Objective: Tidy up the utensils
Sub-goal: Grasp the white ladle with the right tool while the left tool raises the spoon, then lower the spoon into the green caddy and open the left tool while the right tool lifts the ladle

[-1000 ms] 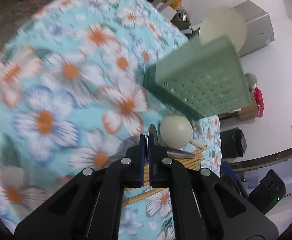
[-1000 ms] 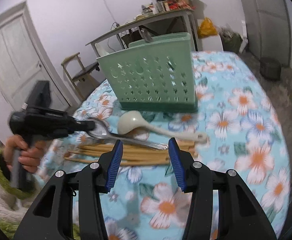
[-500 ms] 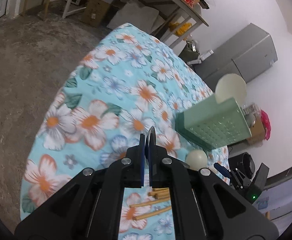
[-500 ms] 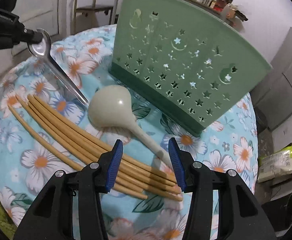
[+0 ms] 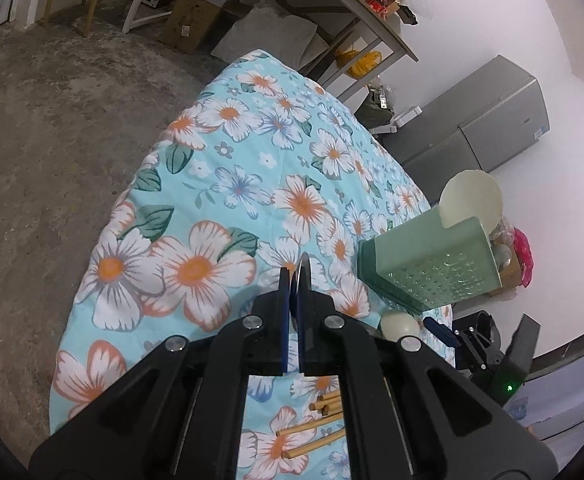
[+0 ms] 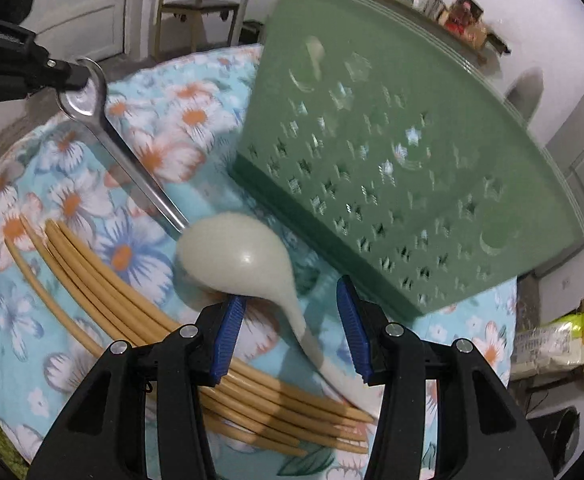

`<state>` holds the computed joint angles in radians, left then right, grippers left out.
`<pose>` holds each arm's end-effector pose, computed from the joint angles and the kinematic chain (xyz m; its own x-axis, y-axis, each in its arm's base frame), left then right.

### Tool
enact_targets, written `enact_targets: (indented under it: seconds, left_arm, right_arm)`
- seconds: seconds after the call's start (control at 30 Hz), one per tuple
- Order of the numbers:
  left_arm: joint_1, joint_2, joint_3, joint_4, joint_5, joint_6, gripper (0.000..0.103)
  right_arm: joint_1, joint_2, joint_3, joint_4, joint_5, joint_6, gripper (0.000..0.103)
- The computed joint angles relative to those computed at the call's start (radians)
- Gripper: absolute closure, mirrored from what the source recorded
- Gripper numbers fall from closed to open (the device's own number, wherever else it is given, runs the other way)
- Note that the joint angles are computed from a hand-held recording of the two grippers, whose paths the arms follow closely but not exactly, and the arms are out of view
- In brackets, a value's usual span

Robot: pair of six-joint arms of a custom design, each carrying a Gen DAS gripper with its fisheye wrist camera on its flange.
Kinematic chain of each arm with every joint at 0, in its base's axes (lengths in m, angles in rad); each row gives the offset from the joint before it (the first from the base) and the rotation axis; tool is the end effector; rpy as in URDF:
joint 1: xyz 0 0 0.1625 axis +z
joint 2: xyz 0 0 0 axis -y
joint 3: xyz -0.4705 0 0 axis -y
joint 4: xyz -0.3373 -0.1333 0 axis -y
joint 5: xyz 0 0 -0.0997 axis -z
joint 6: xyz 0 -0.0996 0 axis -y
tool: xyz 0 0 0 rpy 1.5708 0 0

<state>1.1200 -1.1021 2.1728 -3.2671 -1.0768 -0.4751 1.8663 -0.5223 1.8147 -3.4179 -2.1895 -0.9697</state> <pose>-0.0582 -0.5345 0.2736 -0.9738 -0.2149 -0.0739 -0.1038 0.7100 -0.6965 0.2551 -0.5787 0.0564 -0.2869 -0.6396 0.7132 -0.8561 0.5053 0.1087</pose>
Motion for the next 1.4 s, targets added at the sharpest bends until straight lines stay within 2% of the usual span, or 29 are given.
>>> enact_targets:
  seconds: [0.17, 0.27, 0.33, 0.43, 0.5, 0.63, 0.77, 0.97, 1.13, 1.2, 1.27, 1.37, 1.4]
  left_arm:
    - [0.011, -0.002, -0.004, 0.006, -0.013, 0.007, 0.101]
    - [0.011, -0.003, -0.004, 0.005, -0.011, 0.009, 0.101]
    - [0.009, -0.003, -0.004, 0.0, -0.004, 0.016, 0.101]
    - [0.004, -0.005, -0.003, -0.012, 0.009, 0.025, 0.101]
    - [-0.004, -0.007, 0.004, -0.028, 0.024, 0.033, 0.101]
    - [-0.031, -0.018, 0.029, -0.083, 0.055, 0.048, 0.101]
    - [-0.078, -0.028, 0.062, -0.176, 0.11, 0.1, 0.101]
    - [-0.17, -0.061, 0.089, -0.306, 0.156, 0.248, 0.101]
    - [-0.241, -0.084, 0.091, -0.423, 0.106, 0.395, 0.101]
    - [-0.272, -0.081, 0.075, -0.443, 0.109, 0.451, 0.101]
    - [-0.295, -0.069, 0.045, -0.445, 0.125, 0.508, 0.101]
    - [-0.327, -0.02, -0.046, -0.385, 0.228, 0.598, 0.101]
    - [-0.329, -0.007, -0.067, -0.373, 0.239, 0.614, 0.101]
  right_arm:
    - [0.027, 0.066, 0.01, -0.149, -0.026, -0.154, 0.06]
    - [0.041, 0.104, 0.008, -0.237, -0.038, -0.251, 0.073]
    - [0.048, 0.131, 0.009, -0.322, -0.04, -0.329, 0.089]
    - [0.057, 0.165, 0.018, -0.47, -0.029, -0.445, 0.096]
    - [0.063, 0.17, 0.029, -0.528, -0.018, -0.463, 0.096]
    - [0.067, 0.143, 0.064, -0.589, 0.006, -0.442, 0.096]
    - [0.074, 0.089, 0.097, -0.618, 0.022, -0.368, 0.096]
    - [0.08, -0.015, 0.135, -0.6, 0.058, -0.148, 0.096]
    - [0.066, -0.123, 0.185, -0.556, 0.14, 0.068, 0.096]
    - [0.054, -0.144, 0.198, -0.549, 0.177, 0.123, 0.096]
    - [0.042, -0.166, 0.211, -0.534, 0.215, 0.174, 0.096]
    - [0.029, -0.192, 0.241, -0.538, 0.254, 0.21, 0.096]
    - [0.027, -0.194, 0.256, -0.557, 0.258, 0.209, 0.096]
